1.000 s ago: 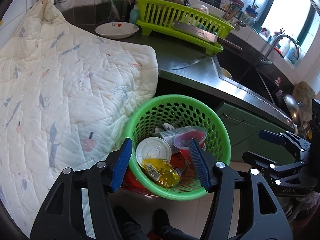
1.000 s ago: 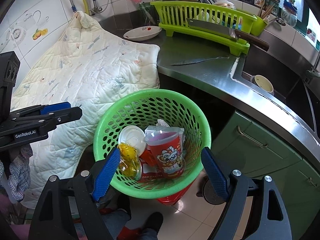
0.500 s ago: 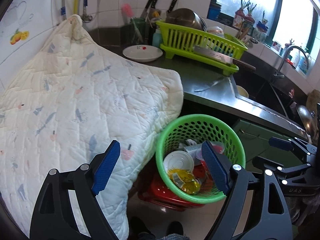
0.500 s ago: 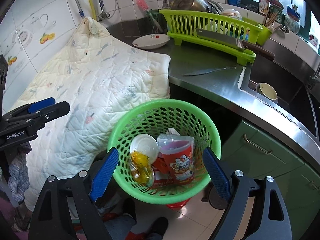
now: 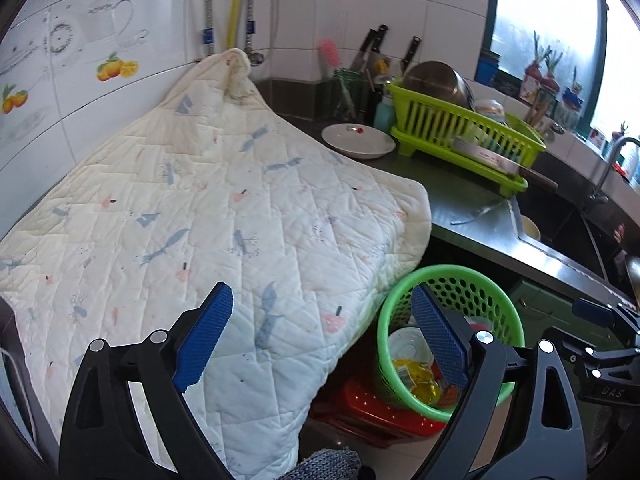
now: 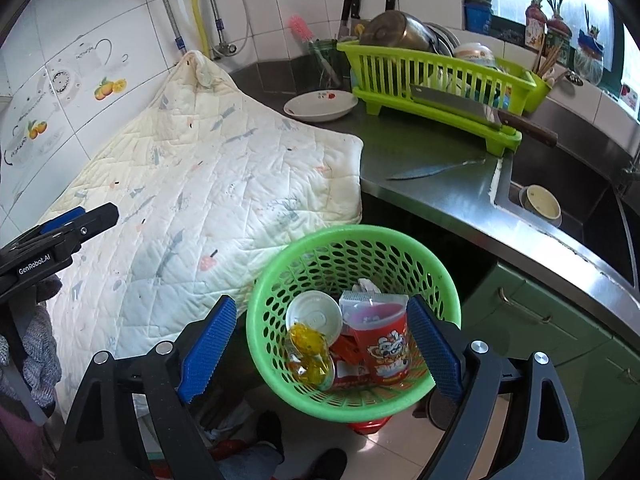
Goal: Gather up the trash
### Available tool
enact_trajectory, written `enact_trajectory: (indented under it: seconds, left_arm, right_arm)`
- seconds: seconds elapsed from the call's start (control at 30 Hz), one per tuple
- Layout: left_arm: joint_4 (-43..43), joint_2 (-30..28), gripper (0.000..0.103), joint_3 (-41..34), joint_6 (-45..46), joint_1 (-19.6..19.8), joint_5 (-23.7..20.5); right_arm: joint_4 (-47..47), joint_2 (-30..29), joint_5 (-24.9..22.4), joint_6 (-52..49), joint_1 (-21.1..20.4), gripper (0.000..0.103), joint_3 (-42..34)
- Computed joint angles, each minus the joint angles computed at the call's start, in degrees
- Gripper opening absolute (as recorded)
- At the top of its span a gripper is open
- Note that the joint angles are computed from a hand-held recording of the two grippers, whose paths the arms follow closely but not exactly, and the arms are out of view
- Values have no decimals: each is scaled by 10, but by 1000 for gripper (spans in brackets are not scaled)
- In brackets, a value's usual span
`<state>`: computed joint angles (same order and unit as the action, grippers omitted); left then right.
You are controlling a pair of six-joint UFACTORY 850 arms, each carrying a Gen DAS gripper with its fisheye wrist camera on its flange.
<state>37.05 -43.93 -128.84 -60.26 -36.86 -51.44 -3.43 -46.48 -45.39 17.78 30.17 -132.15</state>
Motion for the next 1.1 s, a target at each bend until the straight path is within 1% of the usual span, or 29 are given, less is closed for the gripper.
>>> enact_trajectory:
  seconds: [0.2, 0.47, 0.57, 0.87, 1.1]
  left_arm:
    - [50, 18, 91, 24, -45, -4, -23]
    - [92, 25, 92, 32, -78, -13, -51]
    - [98, 24, 93, 31, -79, -15, -61]
    - [107, 28, 93, 37, -89, -19, -71]
    - [115, 23, 93, 28, -90, -20, -89]
  right_arm:
    - [-9, -11, -5, 3, 6, 86, -25]
    - [-13, -21, -6, 1, 11, 87, -45]
    - [-15, -19, -3, 0, 11, 87, -45]
    - [-29, -10, 7, 9, 12, 87, -31]
    - [-34, -8, 12, 17, 11, 87, -27]
